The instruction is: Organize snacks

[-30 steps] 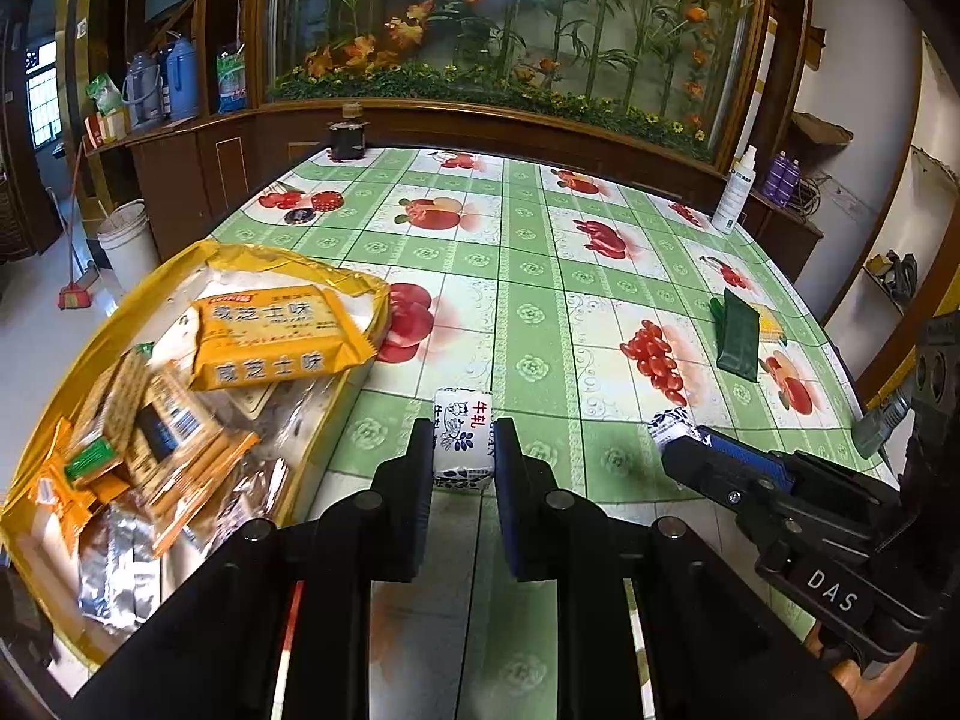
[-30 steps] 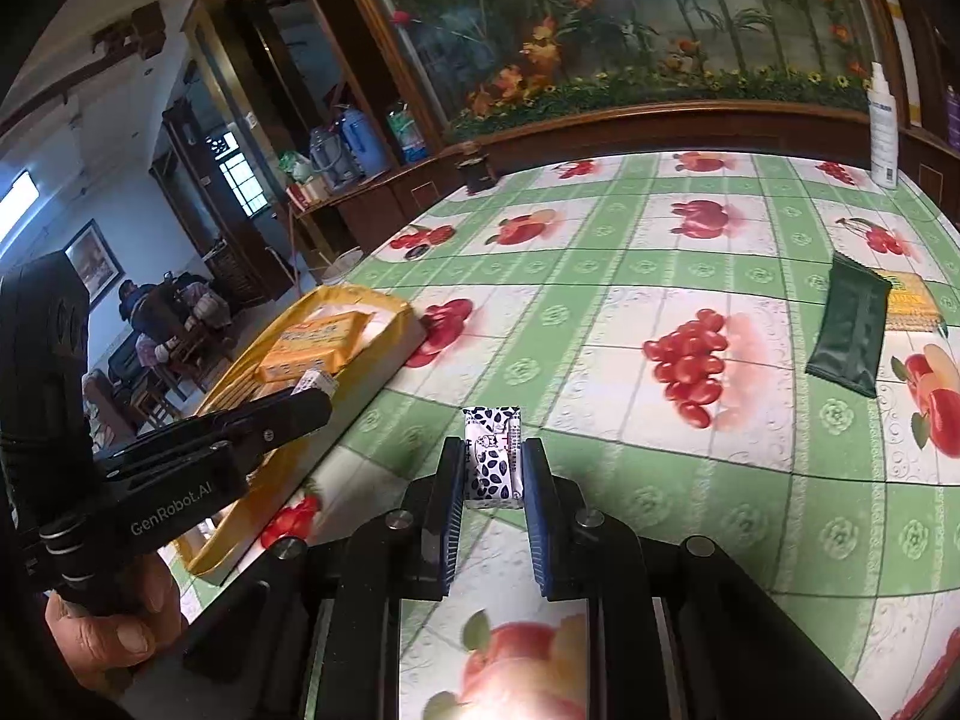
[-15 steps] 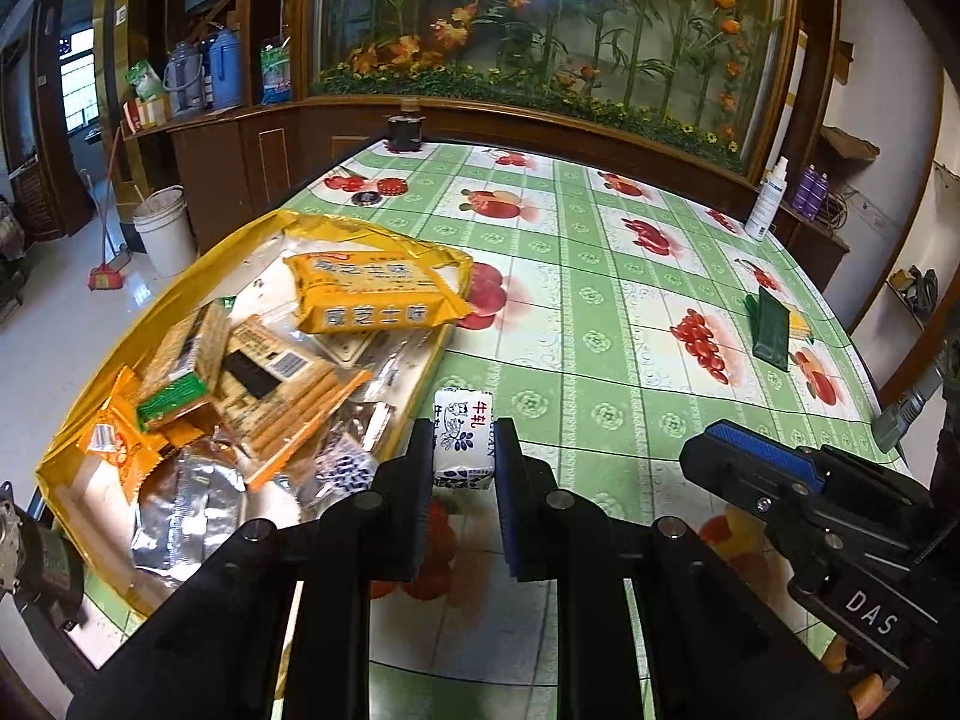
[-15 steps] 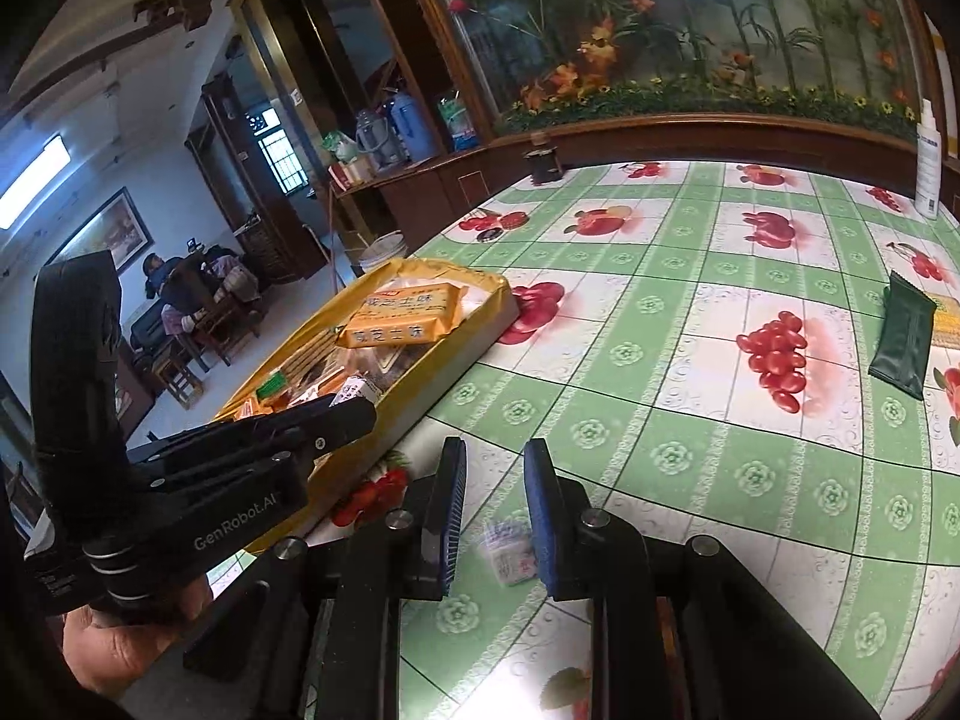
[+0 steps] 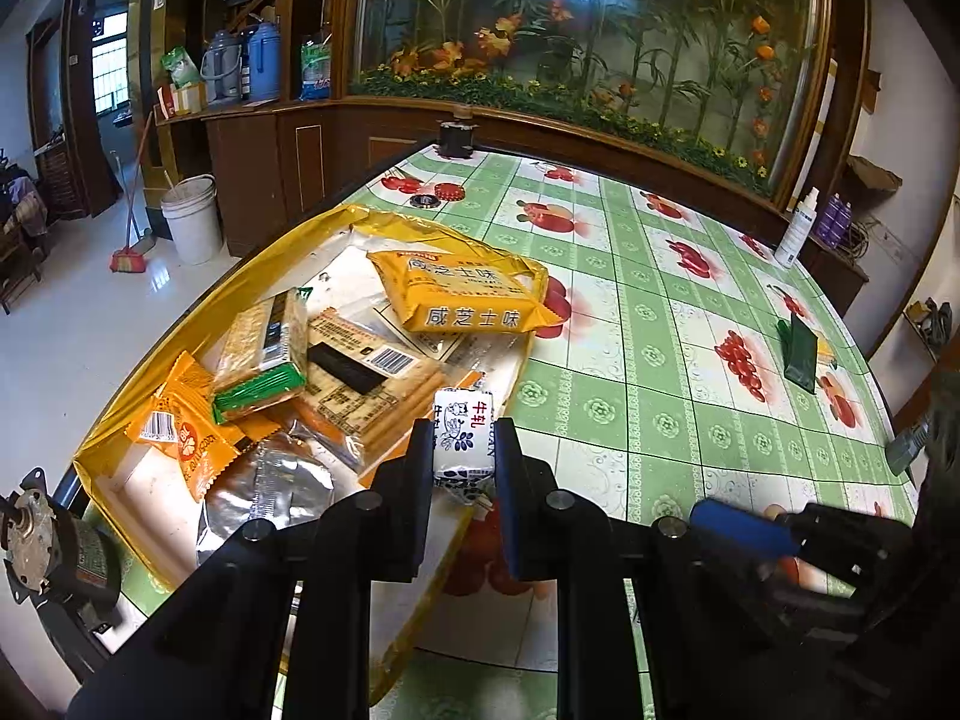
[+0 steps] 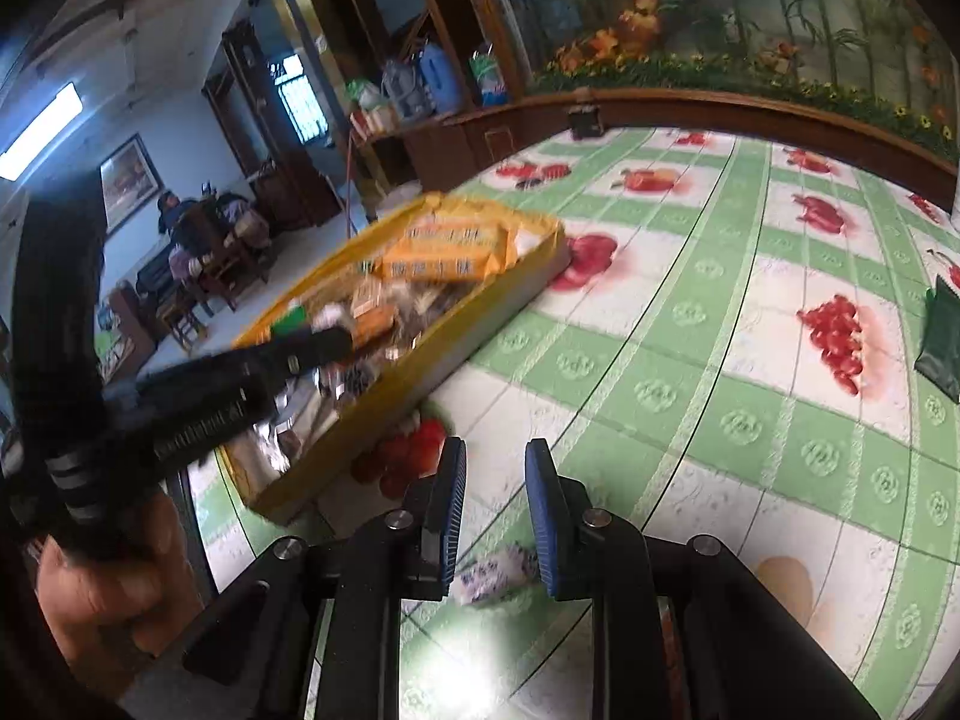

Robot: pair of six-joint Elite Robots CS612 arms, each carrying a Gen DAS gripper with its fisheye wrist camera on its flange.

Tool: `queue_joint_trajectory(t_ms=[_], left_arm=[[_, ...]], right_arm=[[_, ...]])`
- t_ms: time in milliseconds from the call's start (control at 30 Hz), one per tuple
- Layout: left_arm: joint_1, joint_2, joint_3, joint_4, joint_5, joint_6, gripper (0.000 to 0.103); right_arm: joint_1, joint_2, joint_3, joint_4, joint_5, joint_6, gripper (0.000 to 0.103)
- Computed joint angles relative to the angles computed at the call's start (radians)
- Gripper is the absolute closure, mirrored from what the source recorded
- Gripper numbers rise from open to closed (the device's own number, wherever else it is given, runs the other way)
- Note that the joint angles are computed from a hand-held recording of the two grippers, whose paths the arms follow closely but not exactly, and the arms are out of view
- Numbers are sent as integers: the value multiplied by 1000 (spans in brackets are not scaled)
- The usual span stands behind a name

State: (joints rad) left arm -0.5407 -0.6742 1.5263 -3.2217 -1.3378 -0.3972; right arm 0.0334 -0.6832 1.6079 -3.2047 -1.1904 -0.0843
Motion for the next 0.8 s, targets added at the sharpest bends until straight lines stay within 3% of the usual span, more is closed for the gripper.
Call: queue_joint_trajectory(t_ms=[133, 233, 267, 433, 500, 800], left_arm=[[5, 0, 3, -7, -13, -4, 87], [6, 0, 6, -12, -21, -7, 87], [7, 0, 6, -13, -24, -8, 87], [7, -3, 11, -18, -32, -7, 87], [7, -4, 11, -18, -34, -9, 87], [5, -13, 26, -35, -18, -7, 86]], right_arm=[[17, -3, 18, 30, -63, -62, 76], [25, -5, 35, 22, -97, -80, 52], [27, -6, 39, 26, -104, -89, 50], [35, -8, 49, 20, -132, -116, 54], [39, -8, 45, 35, -147, -124, 70], [42, -17, 52, 1, -130, -129, 70]])
